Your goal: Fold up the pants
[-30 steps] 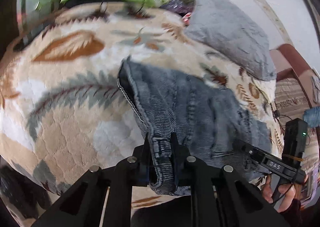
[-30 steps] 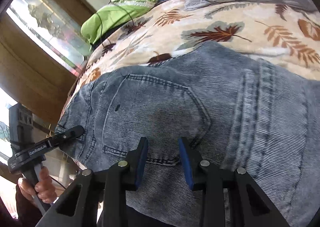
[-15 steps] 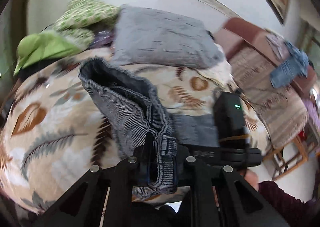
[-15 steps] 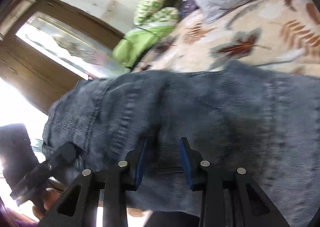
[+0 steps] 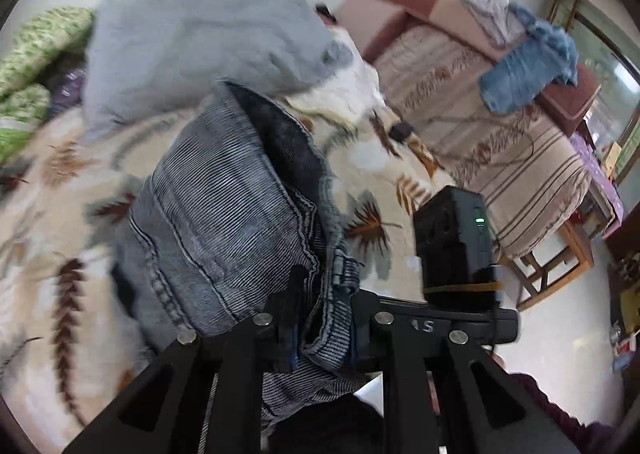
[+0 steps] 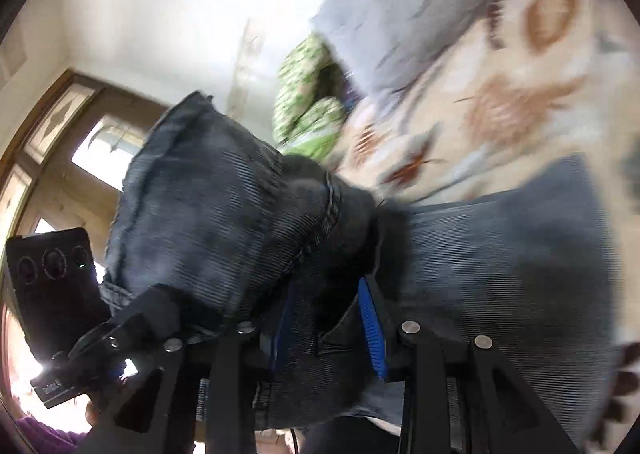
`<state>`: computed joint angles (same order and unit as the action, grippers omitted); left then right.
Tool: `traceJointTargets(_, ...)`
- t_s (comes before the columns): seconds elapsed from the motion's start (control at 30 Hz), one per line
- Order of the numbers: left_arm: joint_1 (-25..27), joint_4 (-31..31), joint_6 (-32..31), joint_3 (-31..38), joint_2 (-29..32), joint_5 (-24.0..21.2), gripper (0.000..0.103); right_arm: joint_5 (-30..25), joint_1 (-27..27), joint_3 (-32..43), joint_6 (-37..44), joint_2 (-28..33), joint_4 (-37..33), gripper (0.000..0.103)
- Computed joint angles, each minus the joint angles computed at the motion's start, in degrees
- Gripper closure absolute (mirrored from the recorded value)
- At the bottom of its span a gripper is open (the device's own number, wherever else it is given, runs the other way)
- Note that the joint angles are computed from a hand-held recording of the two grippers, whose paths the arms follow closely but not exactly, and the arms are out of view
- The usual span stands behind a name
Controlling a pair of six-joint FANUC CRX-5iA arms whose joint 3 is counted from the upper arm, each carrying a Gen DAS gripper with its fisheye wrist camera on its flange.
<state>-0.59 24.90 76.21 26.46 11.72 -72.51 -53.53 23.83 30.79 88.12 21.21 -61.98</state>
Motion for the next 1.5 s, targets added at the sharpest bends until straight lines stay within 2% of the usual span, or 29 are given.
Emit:
traceJointTargets(0.1, -2.03, 1.10, 0.52, -0.57, 2.40, 0.02, 0.082, 1.50, -0.73, -4.01, -3.63, -1.75, 3.88, 0.067)
traceJointTargets(0.13, -2.67, 0.48, 0.77, -0.80, 2.74, -0.33, 0.078, 1.73, -1.14, -5.47, -4.25, -2.22, 4.03, 0.066)
traceJointTargets(0.23, -4.37, -4.06, 2.18, 2.62, 4.79, -5.37, 0.053, 3.53, -1.55, -10.51, -6.37, -4.33, 5.64, 0.066)
traceJointTargets(0.27, -4.30, -4.84, 2.11, 2.33, 4.28, -5.50, 0.049, 4.56, -1.92, -12.20, -6.67, -5.16, 5.25, 0.067)
traceJointTargets(0.33, -3.21, -6.02, 1.38, 0.97, 1.69, -4.15, 0.043, 6.46, -2.82, -14.86, -6.91, -6.86, 4.43, 0.067)
traceJointTargets(0.4, -1.77, -7.44, 0.58, -0.96, -1.48, -1.72, 0.032, 9.70, -1.13, -16.17, -11.20, -8.76, 11.39, 0.066)
traceJointTargets(0.43, -1.15, -9.59, 0.49, -1.62, -3.30, -0.05, 0.023, 10.71, -0.47, -16.26, -12.54, -9.31, 13.82, 0.066)
traceJointTargets(0.47, -1.02, -11.54, 0.72, -1.46, -3.82, 0.98, 0.020, 12.14, 0.37, -16.38, -14.34, -10.08, 17.02, 0.066)
traceJointTargets(0.53, -0.80, -18.29, 1.68, -1.29, -5.53, 2.42, 0.020, 14.52, 1.86, -16.35, -17.14, -11.33, 22.48, 0.066)
traceJointTargets(0.6, -0.93, -22.69, 2.65, -0.17, -5.34, 1.43, 0.020, 15.86, 3.38, -14.41, -17.54, -11.28, 26.53, 0.066)
traceJointTargets(0.67, -1.60, -28.47, 4.42, 1.13, -4.52, -0.12, 0.020, 14.29, 4.04, -11.45, -17.46, -10.18, 28.40, 0.066)
traceJointTargets(0.77, -2.56, -34.06, 7.23, 1.81, -3.05, -0.52, 0.020, 9.94, 5.05, -3.22, -17.08, -5.52, 30.23, 0.065)
traceJointTargets(0.83, -2.67, -35.33, 8.49, 2.65, -1.70, -0.89, 0.020, 6.66, 6.28, -0.27, -17.95, -4.05, 33.45, 0.063)
traceJointTargets(0.9, -3.30, -36.89, 10.02, 4.57, 0.73, -1.78, 0.020, 5.44, 8.38, 3.64, -20.72, -0.42, 38.36, 0.055)
traceJointTargets(0.97, -3.62, -37.90, 10.31, 5.94, 2.88, -2.41, 0.020, 3.90, 9.30, 5.09, -23.88, 2.06, 42.11, 0.054)
traceJointTargets(1.07, -3.66, -37.12, 9.97, 6.15, 5.37, -3.14, 0.020, -2.72, 10.51, 9.73, -29.86, 7.85, 49.58, 0.053)
traceJointTargets(1.1, -3.28, -36.34, 10.47, 5.23, 5.36, -1.84, 0.019, -2.00, 9.74, 8.80, -29.47, 7.99, 47.70, 0.053)
traceJointTargets(1.13, -2.85, -35.52, 10.90, 4.12, 4.81, -0.41, 0.017, 1.71, 8.73, 5.62, -28.17, 6.28, 44.70, 0.053)
traceJointTargets(1.2, -2.42, -34.67, 11.00, 3.93, 4.47, -0.71, 0.017, 2.03, 7.64, 4.58, -27.08, 5.13, 41.47, 0.053)
traceJointTargets(1.3, -2.84, -36.08, 11.97, 3.33, 2.86, -0.72, 0.017, 0.23, 9.22, 4.24, -28.86, 3.87, 46.34, 0.049)
traceJointTargets(1.43, -3.14, -37.65, 13.87, 0.91, -0.63, 0.64, 0.017, 0.47, 11.49, -0.84, -28.65, -1.19, 50.65, 0.049)
traceJointTargets(1.5, -3.25, -38.38, 14.85, -0.39, -2.40, 0.95, 0.017, 0.22, 13.64, -3.87, -29.95, -3.86, 54.93, 0.049)
